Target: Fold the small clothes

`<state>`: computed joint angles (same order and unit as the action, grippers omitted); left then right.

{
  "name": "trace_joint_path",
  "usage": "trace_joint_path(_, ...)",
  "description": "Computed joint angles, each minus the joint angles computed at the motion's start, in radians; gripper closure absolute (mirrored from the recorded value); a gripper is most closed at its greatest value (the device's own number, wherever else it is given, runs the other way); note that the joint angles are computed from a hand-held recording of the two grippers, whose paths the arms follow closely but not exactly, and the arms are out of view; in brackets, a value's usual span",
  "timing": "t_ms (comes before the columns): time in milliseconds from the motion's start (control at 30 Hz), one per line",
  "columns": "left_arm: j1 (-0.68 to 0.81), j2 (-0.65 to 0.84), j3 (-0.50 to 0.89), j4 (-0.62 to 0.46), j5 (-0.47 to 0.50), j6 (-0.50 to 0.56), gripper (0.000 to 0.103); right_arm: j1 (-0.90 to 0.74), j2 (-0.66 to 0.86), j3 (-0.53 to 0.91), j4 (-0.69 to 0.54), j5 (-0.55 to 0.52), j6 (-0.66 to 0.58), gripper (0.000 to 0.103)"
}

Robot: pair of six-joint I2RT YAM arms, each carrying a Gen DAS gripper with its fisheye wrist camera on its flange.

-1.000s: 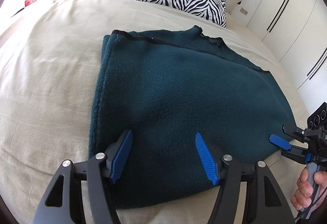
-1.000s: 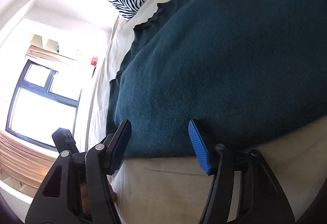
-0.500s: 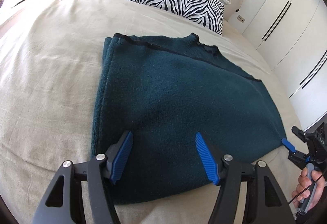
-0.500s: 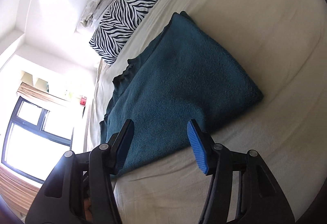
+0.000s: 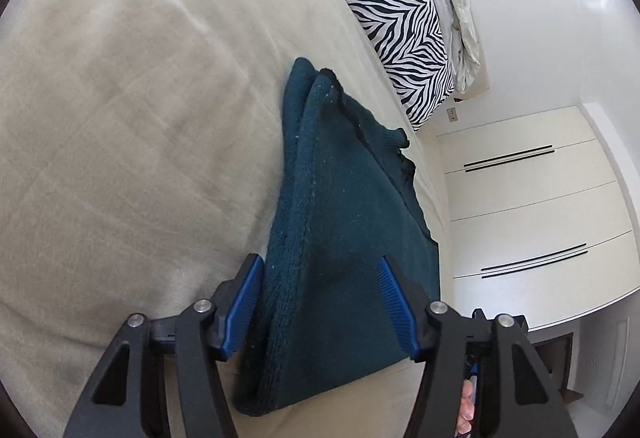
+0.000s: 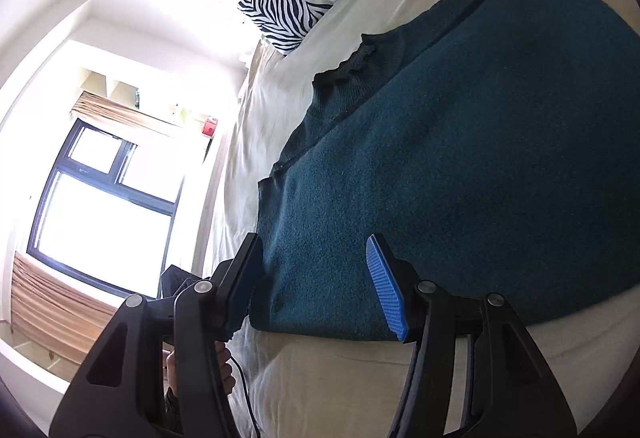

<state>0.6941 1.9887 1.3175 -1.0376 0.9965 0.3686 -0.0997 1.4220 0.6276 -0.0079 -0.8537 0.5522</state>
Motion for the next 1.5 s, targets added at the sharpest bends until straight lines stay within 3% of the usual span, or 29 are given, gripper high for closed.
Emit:
trace_joint_path(300, -0.068, 0.077, 0.096, -0.107, 0.0, 0.004, 0.043, 0.174, 0.232, 0.151, 0.139, 0.0, 0.143, 0.049)
trace_joint_path(367, -0.072, 0.071, 0.089, -0.105, -0.026, 0.016, 0.055, 0.212, 0.289, 0.2, 0.156, 0.006, 0.173, 0.049)
trace_joint_path(433, -0.069, 0.091, 0.096, -0.122, -0.037, 0.029, 0.08, 0.253, 0.337, 0.251, 0.157, 0.015, 0.186, 0.049)
trace_joint_path(500, -0.06, 0.119, 0.104, -0.128, -0.035, 0.025, 0.089, 0.285, 0.389, 0.304, 0.145, 0.018, 0.192, 0.049)
trace_joint_path(667, -0.046, 0.115, 0.103, -0.14, -0.006, 0.024, 0.09, 0.335, 0.524, 0.441, 0.061, 0.071, 0.144, 0.051)
trace_joint_path(800, -0.063, 0.073, 0.107, -0.148, 0.016, 0.007, 0.09, 0.297, 0.563, 0.399, 0.2, -0.019, 0.205, 0.052)
trace_joint_path(967, -0.145, -0.043, 0.103, -0.127, 0.038, -0.064, 0.09, 0.211, 0.528, 0.353, 0.253, -0.087, 0.257, 0.051)
trace_joint_path(1133, -0.325, -0.202, 0.044, 0.023, 0.049, -0.242, 0.09, 0.043, 0.527, 0.275, 0.441, -0.222, 0.408, 0.042)
trace_joint_path(1300, -0.582, -0.244, -0.095, 0.364, 0.028, -0.518, 0.089, -0.16, 0.59, 0.219, 0.697, -0.347, 0.613, 0.036)
trace_joint_path(1367, -0.666, -0.204, -0.153, 0.522, 0.034, -0.617, 0.074, -0.228, 0.626, 0.221, 0.755, -0.381, 0.663, 0.036)
trace_joint_path(1400, -0.696, -0.179, -0.173, 0.574, 0.03, -0.654, 0.064, -0.253, 0.645, 0.229, 0.764, -0.397, 0.676, 0.035)
trace_joint_path(1467, -0.729, -0.159, -0.209, 0.634, 0.031, -0.707, 0.063, -0.288, 0.645, 0.252, 0.648, -0.418, 0.603, 0.036)
trace_joint_path(1500, -0.732, -0.169, -0.233, 0.666, 0.051, -0.716, 0.058, -0.296, 0.649, 0.268, 0.589, -0.43, 0.554, 0.036)
